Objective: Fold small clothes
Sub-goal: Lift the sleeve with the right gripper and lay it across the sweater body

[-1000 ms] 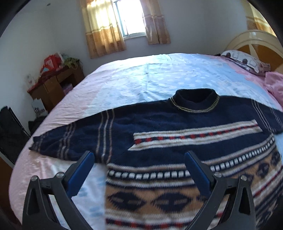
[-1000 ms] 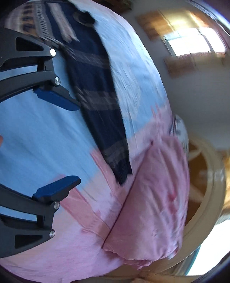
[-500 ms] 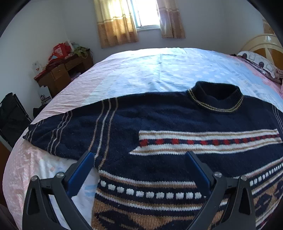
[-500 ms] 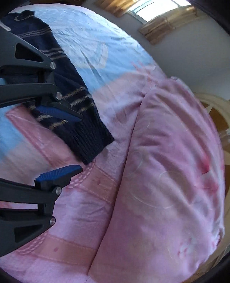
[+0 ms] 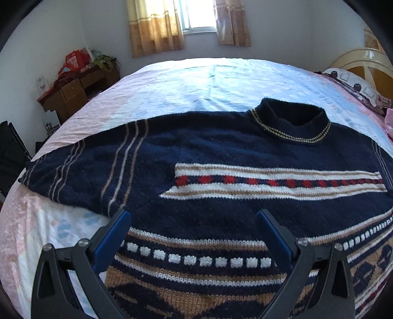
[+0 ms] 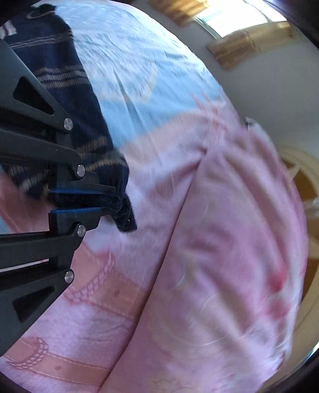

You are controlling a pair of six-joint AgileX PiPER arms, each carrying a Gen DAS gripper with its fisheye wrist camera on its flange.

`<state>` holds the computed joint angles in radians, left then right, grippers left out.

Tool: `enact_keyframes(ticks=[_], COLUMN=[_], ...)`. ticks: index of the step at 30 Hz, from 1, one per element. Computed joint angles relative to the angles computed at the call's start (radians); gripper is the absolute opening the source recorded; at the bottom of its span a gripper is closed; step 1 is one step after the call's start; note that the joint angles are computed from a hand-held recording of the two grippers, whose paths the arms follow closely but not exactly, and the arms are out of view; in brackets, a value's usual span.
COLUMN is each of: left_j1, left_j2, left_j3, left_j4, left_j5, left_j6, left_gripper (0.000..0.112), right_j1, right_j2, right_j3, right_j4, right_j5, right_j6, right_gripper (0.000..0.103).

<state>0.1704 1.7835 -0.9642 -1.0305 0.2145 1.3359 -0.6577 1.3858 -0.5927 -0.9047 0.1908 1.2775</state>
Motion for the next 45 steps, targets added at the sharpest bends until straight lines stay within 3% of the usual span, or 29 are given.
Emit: enact_keyframes(ticks=[3, 8, 13, 17, 25, 29, 34, 35, 36, 37, 39, 41, 45], left_j1=[0.012, 0.040, 0.066, 0.095, 0.147, 0.175, 0.164, 0.162, 0.152, 0.145, 0.124, 0.102, -0.005], left_j2=[-0.005, -0.023, -0.031, -0.024, -0.025, -0.028, -0.052, -0.054, -0.059, -0.061, -0.065, -0.059, -0.039], left_j3=[0.004, 0.027, 0.042, 0.035, 0.028, 0.003, -0.003, -0.004, -0.004, -0.007, -0.016, -0.036, -0.087], left_j4=[-0.017, -0.085, -0.136, -0.151, -0.155, -0.091, -0.054, -0.051, -0.042, -0.033, -0.008, 0.023, 0.124], left_j5=[0.029, 0.063, 0.096, 0.130, 0.204, 0.264, 0.258, 0.258, 0.255, 0.254, 0.264, 0.290, 0.321], left_j6=[0.026, 0.101, 0.170, 0.184, 0.218, 0.158, 0.122, 0.122, 0.115, 0.109, 0.082, 0.038, -0.116], left_gripper=[0.103, 0.103, 0.103, 0.103, 0.103, 0.103, 0.103, 0.103, 0.103, 0.103, 0.103, 0.103, 0.097], right_j1=[0.196, 0.550, 0.875, 1.061, 1.258, 1.304, 1.328, 1.318, 1.311, 1.309, 1.301, 1.312, 1.330], right_j2=[-0.074, -0.107, -0.022, 0.132, 0.461, 0.624, 0.765, 0.770, 0.772, 0.768, 0.694, 0.614, 0.434], right_j3=[-0.007, -0.096, -0.251, -0.399, -0.734, -0.879, -0.983, -0.976, -0.966, -0.950, -0.826, -0.703, -0.454], right_j4=[-0.118, -0.151, -0.175, -0.219, -0.182, -0.132, -0.104, -0.093, -0.076, -0.074, -0.157, -0.312, -0.483], right_j5=[0.109, 0.313, 0.471, 0.516, 0.532, 0.491, 0.422, 0.384, 0.354, 0.333, 0.263, 0.276, 0.394], right_j6=[0.132, 0.219, 0.314, 0.409, 0.348, 0.307, 0.285, 0.277, 0.267, 0.273, 0.368, 0.530, 0.747], right_gripper=[0.007, 0.007, 0.007, 0.007, 0.007, 0.007, 0.010, 0.010, 0.018, 0.038, 0.064, 0.065, 0.065])
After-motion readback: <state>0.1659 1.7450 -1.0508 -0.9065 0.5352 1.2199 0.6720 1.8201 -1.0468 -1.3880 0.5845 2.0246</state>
